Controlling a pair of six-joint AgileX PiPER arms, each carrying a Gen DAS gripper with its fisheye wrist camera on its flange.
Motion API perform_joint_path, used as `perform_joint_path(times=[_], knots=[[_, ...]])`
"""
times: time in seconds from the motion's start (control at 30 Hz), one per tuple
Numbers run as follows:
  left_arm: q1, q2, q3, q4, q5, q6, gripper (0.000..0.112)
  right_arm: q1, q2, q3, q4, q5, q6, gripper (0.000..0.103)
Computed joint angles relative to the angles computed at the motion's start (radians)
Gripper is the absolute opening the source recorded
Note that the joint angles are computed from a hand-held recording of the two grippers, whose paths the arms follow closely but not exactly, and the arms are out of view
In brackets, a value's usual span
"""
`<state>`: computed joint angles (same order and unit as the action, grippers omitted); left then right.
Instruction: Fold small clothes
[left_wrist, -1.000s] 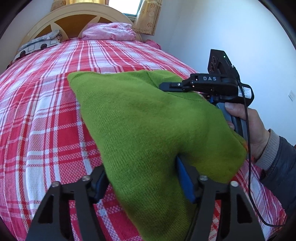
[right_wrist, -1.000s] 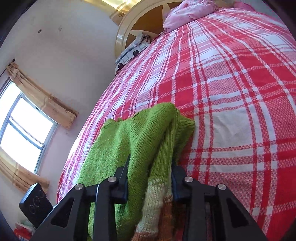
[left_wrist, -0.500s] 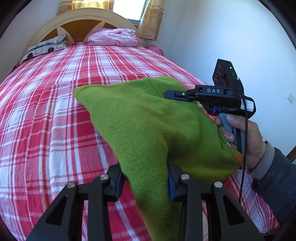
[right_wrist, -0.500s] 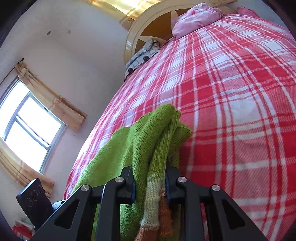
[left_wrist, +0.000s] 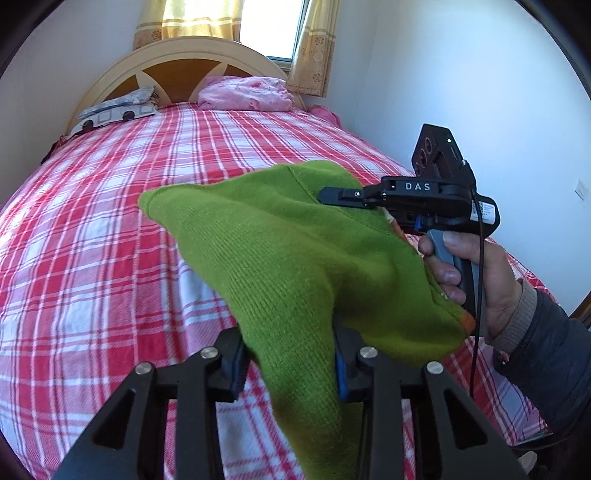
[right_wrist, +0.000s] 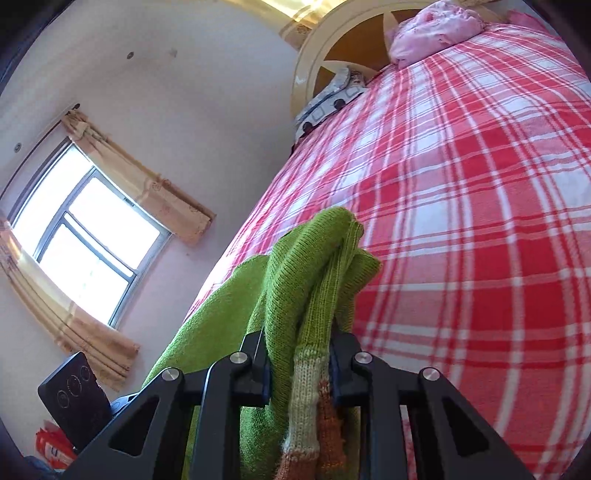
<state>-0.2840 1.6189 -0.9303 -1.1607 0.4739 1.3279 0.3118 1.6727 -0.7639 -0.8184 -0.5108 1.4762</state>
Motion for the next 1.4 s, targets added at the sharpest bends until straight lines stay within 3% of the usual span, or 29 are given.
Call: perform_joint_path(times=[0.3,0.73,1.17,1.4], knots=[[0.147,-0.099,0.097,-0.028,0.056,0.084,0.037,0.170,0.061,-0.128,0.087,0.091,-0.026,0.023],[0.355,-0.176,0.180,-0.056,0.155,0.211,0.037,0.296,0.196,-0.338,0.044,0.156,0.051,0.023],[0.554,-0.213,0.233,-0.056,0.242,0.309,0.037,0.379,0.346,-0.567,-0.185,0.191,0.292,0.023],[0.656,-0.211,0.250,-0.036,0.276,0.340,0.037,0.417,0.443,-0.727,-0.423,0.209,0.533,0.023]])
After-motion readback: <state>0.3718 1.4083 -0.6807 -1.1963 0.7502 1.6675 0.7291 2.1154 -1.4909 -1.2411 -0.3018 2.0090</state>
